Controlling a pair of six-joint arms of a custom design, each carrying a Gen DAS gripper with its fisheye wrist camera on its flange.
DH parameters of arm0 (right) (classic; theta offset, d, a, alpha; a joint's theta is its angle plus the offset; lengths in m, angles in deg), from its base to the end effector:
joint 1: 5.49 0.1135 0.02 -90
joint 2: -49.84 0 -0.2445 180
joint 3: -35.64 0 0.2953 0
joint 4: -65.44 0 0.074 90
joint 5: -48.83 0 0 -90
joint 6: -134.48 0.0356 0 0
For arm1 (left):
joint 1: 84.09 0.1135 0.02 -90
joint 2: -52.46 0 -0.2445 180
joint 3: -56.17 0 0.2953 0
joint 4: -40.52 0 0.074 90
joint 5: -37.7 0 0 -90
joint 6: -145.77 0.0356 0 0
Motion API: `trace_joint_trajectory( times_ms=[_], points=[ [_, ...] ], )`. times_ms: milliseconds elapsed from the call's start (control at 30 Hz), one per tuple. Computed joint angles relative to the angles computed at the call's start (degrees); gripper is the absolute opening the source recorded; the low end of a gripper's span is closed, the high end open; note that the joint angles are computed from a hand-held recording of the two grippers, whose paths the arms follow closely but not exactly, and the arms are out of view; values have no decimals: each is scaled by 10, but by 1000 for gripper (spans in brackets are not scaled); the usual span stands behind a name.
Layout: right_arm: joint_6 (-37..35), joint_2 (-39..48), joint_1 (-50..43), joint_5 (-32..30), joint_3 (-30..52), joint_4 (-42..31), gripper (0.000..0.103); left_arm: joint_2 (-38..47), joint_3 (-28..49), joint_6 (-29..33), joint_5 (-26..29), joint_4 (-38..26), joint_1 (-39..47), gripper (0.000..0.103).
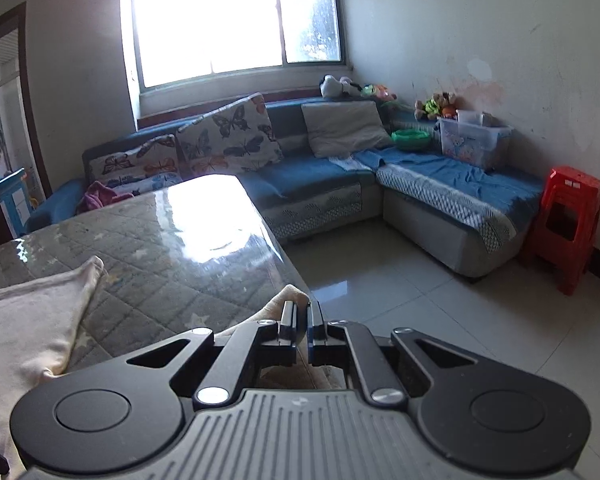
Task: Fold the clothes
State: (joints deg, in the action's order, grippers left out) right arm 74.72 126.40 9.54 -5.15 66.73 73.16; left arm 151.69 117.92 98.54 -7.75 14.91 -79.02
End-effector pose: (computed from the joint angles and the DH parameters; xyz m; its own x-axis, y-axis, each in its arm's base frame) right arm 0.2484 0.0450 0.0779 -0.3903 0.3170 -0.8644 0.5045 0.8590 0.0872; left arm 0.3394 0.0050 0.0865 -0.4800 0.4432 -0.7570 0.7891 0.5952 -0.1519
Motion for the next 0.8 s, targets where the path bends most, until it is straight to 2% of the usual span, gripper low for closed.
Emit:
trace_joint_trajectory(
  times_ms=[167, 333, 533, 800],
  points=[
    [-48, -59, 53, 34, 26, -53, 4, -4, 8, -5, 27, -4, 51, 52],
    [-114, -44, 130, 56, 102, -84, 4, 7, 23, -16, 54, -4, 117, 52],
    [-204, 89, 212, 28, 252, -70, 4, 29, 43, -21, 79, -3, 189, 53],
    [-245, 299, 262, -65, 455, -109, 4, 58, 62, -23, 88, -11, 243, 53]
  ],
)
